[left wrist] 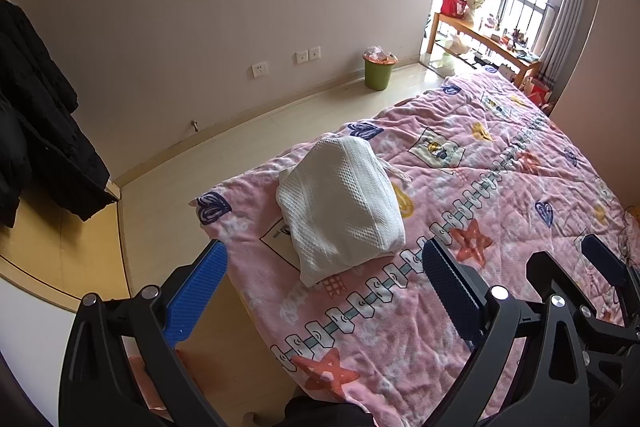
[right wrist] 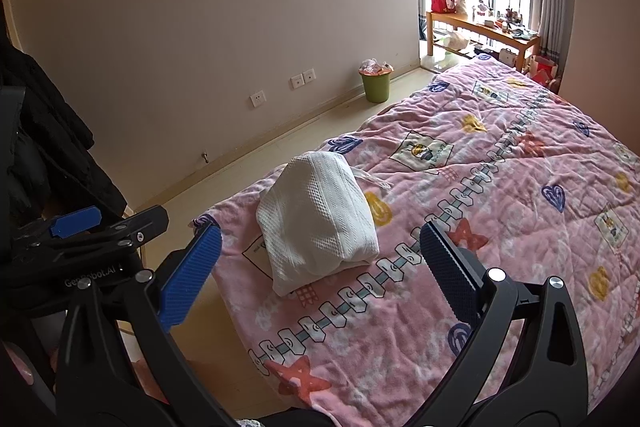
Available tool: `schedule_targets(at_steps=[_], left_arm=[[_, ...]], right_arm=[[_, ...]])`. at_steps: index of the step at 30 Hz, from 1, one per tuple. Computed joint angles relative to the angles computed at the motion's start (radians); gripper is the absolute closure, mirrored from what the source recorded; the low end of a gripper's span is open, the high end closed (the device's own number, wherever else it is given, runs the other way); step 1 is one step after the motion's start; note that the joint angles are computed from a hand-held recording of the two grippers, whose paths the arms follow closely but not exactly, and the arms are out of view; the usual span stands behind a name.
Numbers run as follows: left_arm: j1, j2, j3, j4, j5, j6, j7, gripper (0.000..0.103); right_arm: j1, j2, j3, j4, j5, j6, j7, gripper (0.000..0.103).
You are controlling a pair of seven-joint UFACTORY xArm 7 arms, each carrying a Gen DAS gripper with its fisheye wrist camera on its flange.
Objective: Fold large clothes
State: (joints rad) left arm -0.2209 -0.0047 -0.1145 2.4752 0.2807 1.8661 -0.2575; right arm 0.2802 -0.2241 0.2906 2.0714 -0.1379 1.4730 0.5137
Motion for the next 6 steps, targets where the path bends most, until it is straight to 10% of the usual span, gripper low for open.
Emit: schedule_targets(at_steps=[6], left_arm=[[-0.011,0.019,-0.002,0.035,0.006,0.013,-0.004,0.008]], right_arm=[[0.001,0.009,-0.003,0.009,0.003,0.002,0.006,0.006]])
